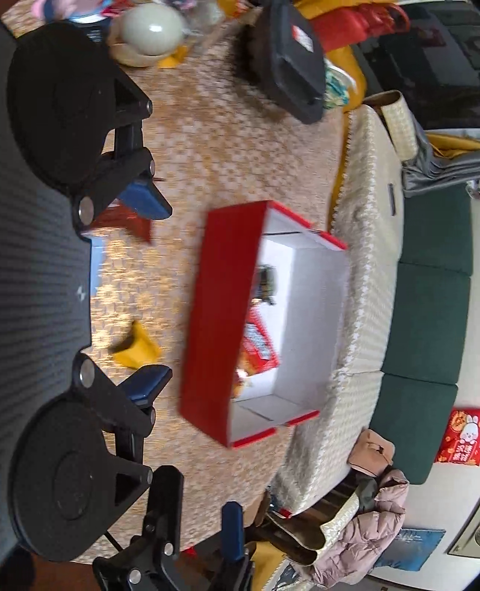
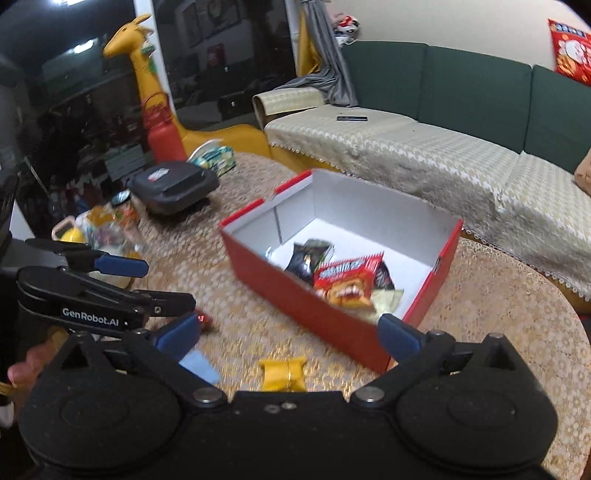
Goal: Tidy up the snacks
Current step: 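Grasp the yellow wrapped candy with right tool while left tool approaches the foil chocolate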
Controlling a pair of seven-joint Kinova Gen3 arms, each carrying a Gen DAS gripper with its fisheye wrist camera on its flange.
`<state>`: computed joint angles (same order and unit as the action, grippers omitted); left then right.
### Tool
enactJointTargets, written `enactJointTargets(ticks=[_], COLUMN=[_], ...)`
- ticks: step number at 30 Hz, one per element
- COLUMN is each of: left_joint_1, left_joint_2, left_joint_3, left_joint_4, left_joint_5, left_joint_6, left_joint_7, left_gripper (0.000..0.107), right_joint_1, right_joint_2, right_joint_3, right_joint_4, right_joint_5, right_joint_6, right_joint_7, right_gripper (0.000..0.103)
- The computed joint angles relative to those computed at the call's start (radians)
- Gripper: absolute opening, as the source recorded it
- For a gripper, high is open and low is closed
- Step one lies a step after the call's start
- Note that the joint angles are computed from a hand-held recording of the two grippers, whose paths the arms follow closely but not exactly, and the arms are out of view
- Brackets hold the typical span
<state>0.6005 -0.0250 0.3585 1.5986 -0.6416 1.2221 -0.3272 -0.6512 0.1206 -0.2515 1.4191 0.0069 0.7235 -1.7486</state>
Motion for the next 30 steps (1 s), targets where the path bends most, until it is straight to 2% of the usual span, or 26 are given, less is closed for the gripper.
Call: enactJointTargets(ticks=[8, 13, 16, 19, 24, 28, 30], left_joint_1=[0.097, 0.178, 0.214, 0.215, 0.222, 0.23, 0.229], left_joint_2=[0.033, 0.076, 0.112, 0.128, 0.17, 0.187, 0.192], left_joint_3=[0.058, 0.057, 0.037, 0.002, -0.038, -0.064, -0.072], left_joint_4=[0.051, 0.046, 0.039, 0.05, 0.043, 0.049, 0.053], left_joint_5=[-0.016, -0.011, 0.008, 0.059, 0.072, 0.056, 0.053], left_joint_6=[0.089, 0.113, 0.108, 0.056, 0.055, 0.062, 0.06], left_joint_7=[0.241, 0.349, 0.368, 0.359, 0.35, 0.362, 0.359], left_gripper=[0.086, 0.086, 0.086, 0.085, 0.064, 0.064, 0.06], right_joint_1=[-0.014, 0.008, 0.018, 0.025, 0.043, 0.044, 0.042], right_joint_2=[-0.037, -0.052, -0.052, -0.049, -0.033, -0.008, 0.01], right_joint_3=[-0.011, -0.014, -0.015, -0.013, -0.008, -0.007, -0.007], right_joint_4=[0.095, 0.138, 0.153, 0.166, 0.172, 0.155, 0.14], right_joint_5=[0.04, 0.0, -0.018, -0.032, -0.072, -0.082, -0.084], right_joint_6=[-0.023, -0.035, -0.033, -0.03, -0.027, -0.025, -0.025], right_joint_7=[-0.016, 0.014, 0.038, 0.048, 0.074, 0.096, 0.106], right_gripper=[0.103, 0.103, 0.103, 0.103, 0.103, 0.102, 0.102])
